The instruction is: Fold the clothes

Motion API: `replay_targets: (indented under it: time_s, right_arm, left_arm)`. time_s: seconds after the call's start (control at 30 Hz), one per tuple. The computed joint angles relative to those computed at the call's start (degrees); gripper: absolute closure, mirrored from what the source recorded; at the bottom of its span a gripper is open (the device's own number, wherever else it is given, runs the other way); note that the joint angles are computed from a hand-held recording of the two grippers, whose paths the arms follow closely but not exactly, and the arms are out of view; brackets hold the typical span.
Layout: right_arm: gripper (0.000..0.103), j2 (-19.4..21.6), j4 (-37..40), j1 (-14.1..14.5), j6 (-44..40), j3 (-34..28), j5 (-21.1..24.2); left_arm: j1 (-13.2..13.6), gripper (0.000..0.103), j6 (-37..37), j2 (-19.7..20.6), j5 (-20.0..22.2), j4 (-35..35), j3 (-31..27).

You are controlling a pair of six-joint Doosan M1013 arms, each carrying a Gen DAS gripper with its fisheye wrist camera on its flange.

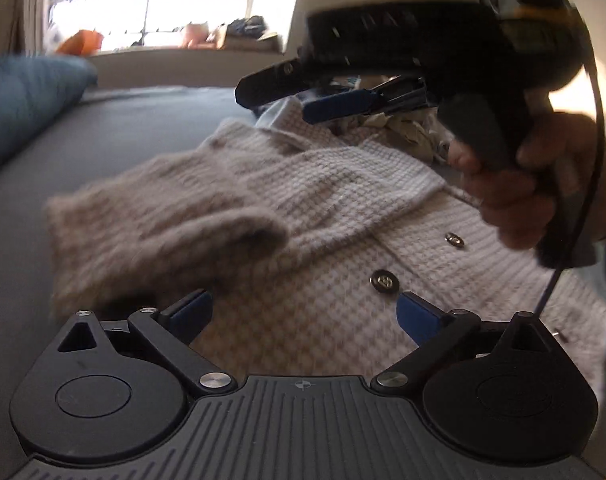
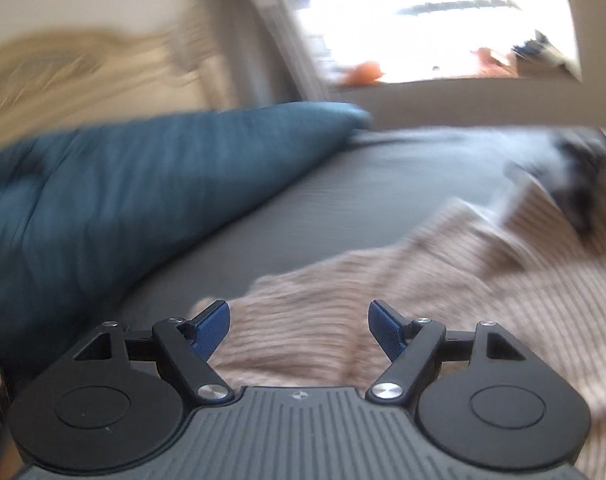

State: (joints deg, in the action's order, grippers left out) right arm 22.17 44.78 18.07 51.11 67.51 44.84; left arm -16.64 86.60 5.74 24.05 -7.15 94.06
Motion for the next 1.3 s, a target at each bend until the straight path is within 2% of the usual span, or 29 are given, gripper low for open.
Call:
replay_targets:
  time_s: [0.07,0.13,0.2,0.27,0.37,0.4,0.43,0.47,0.5,0.53,0.6,0.7,0.83,0.97,1.07,1.2,1.27,1.3]
  right_arm:
    - [0.024,0.4,-1.5,1.8,-6.1,-1.0,2.2]
    - [0.024,0.8,-3.7,3.9,-12.5,-1.7,3.3]
    - [0.024,0.7,-6.8,5.9,-18.4,-1.2,2.2]
    - [0.024,0.5,-11.5,7.7,-22.6,0.1,-1.0]
    - [0.026,0.7,-16.2,8.7,-23.3,1.0,-2.9]
    - [0.032,0.8,-18.2,9.1,-22.9,1.2,-3.7]
    - [0.046,0.9,-20.6,9.4,-20.4,1.3,-4.6]
    - [0.053,0.9,-20.1,9.1,-18.6,1.1,-4.6]
    - [0.068,0.9,-19.5,8.8,-16.7,1.0,-4.7]
    - [0.078,0.9,-19.0,8.5,-14.8,0.8,-4.7]
    - [0.084,0.9,-17.9,7.9,-11.0,0.6,-5.1]
    - [0.089,-0.1,-13.0,5.7,-3.2,1.6,-9.0]
    - [0.09,-1.6,-0.1,0.6,6.5,4.5,-13.1]
    - [0.09,-2.6,8.5,-3.5,15.6,8.9,-16.8]
    - [0.09,-3.1,14.7,-6.3,23.6,12.8,-18.8]
    - [0.087,-2.4,16.7,-9.1,36.8,15.3,-16.8]
    - [0.084,-2.0,17.4,-9.4,39.1,15.5,-16.5]
    - [0.079,-1.9,18.2,-9.4,38.4,15.4,-16.4]
  left_arm:
    - [0.4,0.004,-5.1,-1.6,0.7,3.6,1.3]
    - [0.1,0.004,-15.9,-2.3,2.1,14.3,1.7]
    - [-0.1,0.004,-24.4,-2.9,3.3,22.1,2.5]
    - [0.0,0.004,-27.4,-3.0,4.6,24.7,2.8]
    - [0.0,0.004,-29.6,-3.3,6.2,26.7,3.1]
    - [-0.2,0.004,-30.2,-3.4,6.4,27.7,3.2]
    - [-0.4,0.004,-30.7,-3.5,6.6,28.7,3.2]
    - [-0.6,0.004,-31.3,-3.4,6.6,29.5,3.2]
    - [-0.8,0.005,-31.9,-3.4,6.5,30.1,3.2]
    - [-0.9,0.005,-32.3,-3.2,6.2,30.3,3.1]
    - [-1.1,0.005,-33.1,-2.8,5.3,30.7,2.7]
    - [-1.7,0.005,-33.0,-1.8,3.8,31.8,1.8]
    - [-2.9,0.006,-33.5,-0.1,1.6,36.1,0.7]
    - [-4.1,0.007,-31.4,2.3,4.4,37.6,-1.8]
    - [-4.2,0.008,-31.5,2.8,4.3,37.1,-2.2]
    - [-4.3,0.008,-33.9,2.9,4.3,40.0,-2.1]
    - [-4.3,0.008,-35.1,3.0,5.4,41.6,-2.3]
    - [-4.3,0.008,-35.4,3.2,6.0,42.1,-2.5]
